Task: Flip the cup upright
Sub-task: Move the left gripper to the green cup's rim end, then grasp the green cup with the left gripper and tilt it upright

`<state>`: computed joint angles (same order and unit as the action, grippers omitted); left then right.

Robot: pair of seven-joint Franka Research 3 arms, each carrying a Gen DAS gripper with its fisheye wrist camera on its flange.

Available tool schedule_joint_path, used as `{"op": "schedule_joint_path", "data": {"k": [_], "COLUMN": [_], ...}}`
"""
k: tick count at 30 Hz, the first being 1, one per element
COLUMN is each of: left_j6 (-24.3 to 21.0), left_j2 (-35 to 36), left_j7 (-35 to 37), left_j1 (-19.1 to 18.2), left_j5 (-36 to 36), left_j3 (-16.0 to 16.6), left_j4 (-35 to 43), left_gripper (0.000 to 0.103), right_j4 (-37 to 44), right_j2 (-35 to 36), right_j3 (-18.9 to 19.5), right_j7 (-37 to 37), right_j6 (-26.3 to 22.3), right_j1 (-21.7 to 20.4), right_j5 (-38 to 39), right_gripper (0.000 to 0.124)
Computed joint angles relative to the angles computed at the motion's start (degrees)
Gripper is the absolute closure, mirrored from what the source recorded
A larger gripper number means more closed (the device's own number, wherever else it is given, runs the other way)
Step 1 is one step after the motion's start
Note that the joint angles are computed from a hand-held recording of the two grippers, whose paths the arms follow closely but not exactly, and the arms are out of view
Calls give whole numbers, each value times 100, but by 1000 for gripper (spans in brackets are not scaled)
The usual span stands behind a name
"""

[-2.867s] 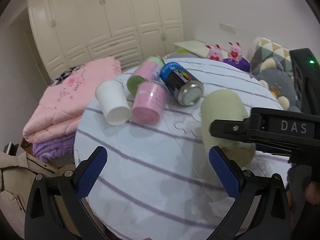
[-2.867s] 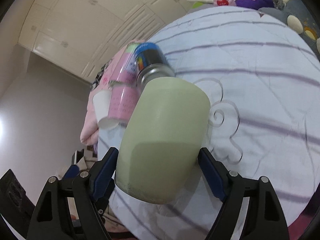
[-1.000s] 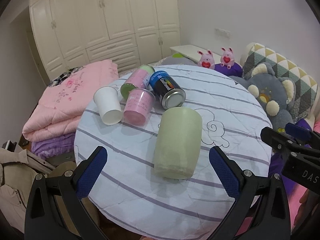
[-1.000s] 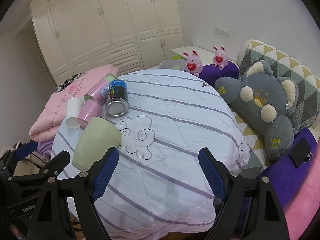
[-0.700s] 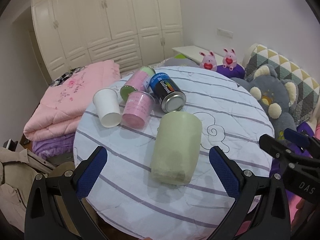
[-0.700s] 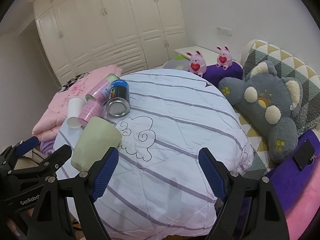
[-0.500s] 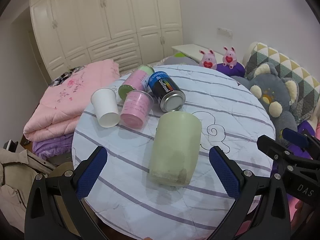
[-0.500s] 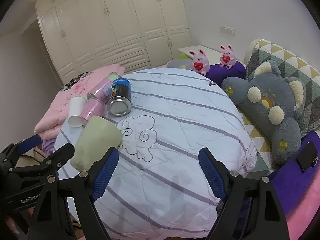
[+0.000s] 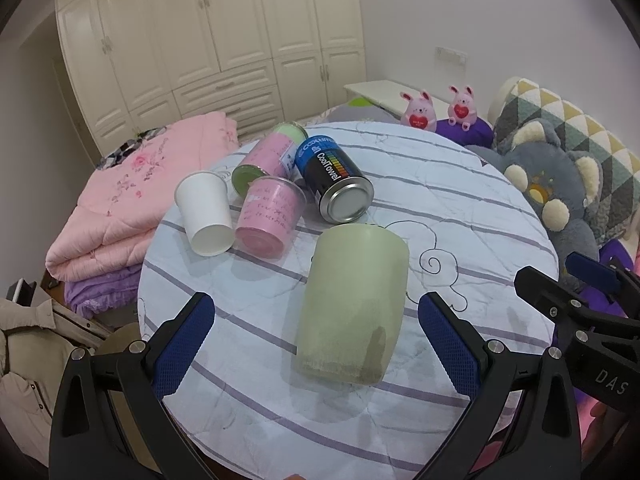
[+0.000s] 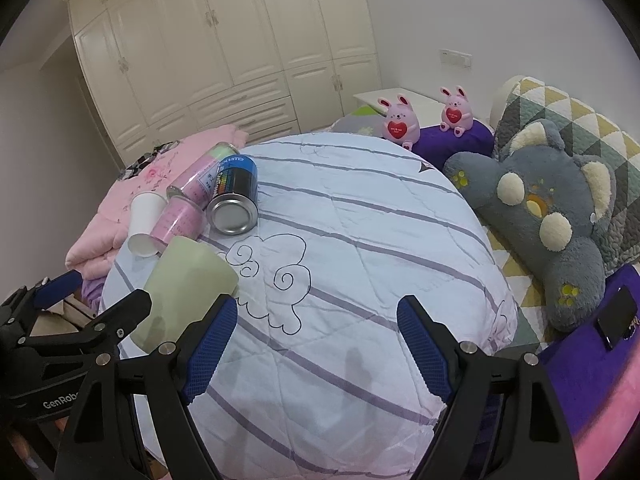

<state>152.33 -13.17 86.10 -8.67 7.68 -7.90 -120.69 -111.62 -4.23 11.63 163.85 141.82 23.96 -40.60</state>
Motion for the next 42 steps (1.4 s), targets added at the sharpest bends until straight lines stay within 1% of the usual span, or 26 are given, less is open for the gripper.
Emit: {"op": "schedule_joint_path", "data": {"k": [2,18,21,28,37,41,42], "left_j6": [-17,-162,-267,-636,-1132,-1241,-1331], "left_j2": [58,447,557,891,1370,1521,1592], "left_j7": [3,-113,-96,-276,-39,89,103], "left_j1": [9,96,95,112,92,88,82], "left_j5": [14,168,144,339,41,-84,-100], "left_j3": [-1,-69,-78,-158,-196,-226,-235], "left_j4": [46,408,534,938,1530,1702,1795], "left_gripper": [0,0,0,0,0,0,0], "right_j4": [56,262,295,372,423,412,411], "right_j2": [45,292,334,456,574,593,595], "right_j3": [2,-175,-208,-292,-399,-439,-444], "right_j7": [-34,-231,-288,-404,-474,-483,-484], "right_j6": [-53,78,73,98,120,144,137], "right_j1": [9,62,72,83,95,91,89], "right_j5": [2,86,123,272,366,428,431], "right_gripper": [40,40,40,40,40,40,40]}}
